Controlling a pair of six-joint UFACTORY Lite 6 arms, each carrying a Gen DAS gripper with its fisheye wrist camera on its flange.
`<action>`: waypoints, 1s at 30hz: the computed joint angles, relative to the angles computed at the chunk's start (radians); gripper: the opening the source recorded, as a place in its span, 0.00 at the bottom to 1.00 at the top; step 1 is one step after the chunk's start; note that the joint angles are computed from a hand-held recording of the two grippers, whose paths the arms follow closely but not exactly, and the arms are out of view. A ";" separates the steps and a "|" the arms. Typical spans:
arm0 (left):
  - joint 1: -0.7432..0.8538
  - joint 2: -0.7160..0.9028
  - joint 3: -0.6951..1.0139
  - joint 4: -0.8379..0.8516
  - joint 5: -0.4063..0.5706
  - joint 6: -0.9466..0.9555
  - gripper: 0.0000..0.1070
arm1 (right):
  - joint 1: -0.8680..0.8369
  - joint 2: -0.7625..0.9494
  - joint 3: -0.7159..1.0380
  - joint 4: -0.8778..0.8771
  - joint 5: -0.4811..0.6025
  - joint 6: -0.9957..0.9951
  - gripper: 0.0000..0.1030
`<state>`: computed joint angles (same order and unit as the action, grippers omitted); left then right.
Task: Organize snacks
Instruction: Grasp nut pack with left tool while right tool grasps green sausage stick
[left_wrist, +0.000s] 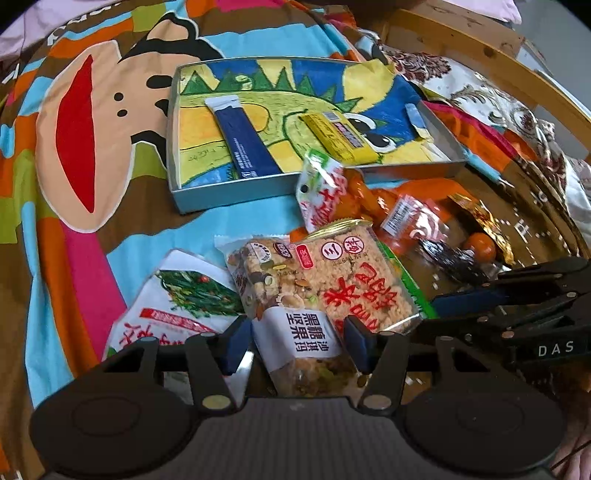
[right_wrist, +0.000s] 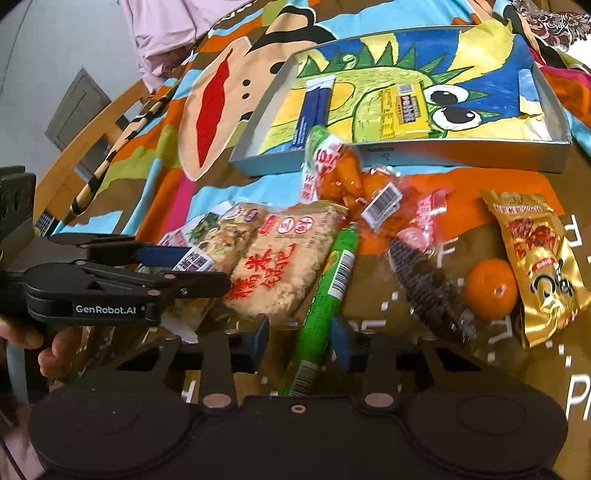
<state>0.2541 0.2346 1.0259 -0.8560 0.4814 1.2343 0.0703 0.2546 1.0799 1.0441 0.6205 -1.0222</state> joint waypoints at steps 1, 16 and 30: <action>-0.003 -0.019 -0.017 -0.003 -0.005 0.010 0.56 | 0.000 -0.006 -0.007 -0.003 0.000 -0.002 0.39; -0.036 -0.002 -0.028 0.000 -0.089 -0.019 0.52 | 0.106 -0.023 -0.055 -0.175 -0.196 0.089 0.28; -0.059 0.004 -0.044 -0.023 -0.133 0.001 0.53 | 0.241 -0.057 -0.139 -0.702 -0.487 0.492 0.24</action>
<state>0.1950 0.2385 0.9822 -0.8787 0.3482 1.2356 0.3115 0.1980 0.9406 0.3420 0.1337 -0.5303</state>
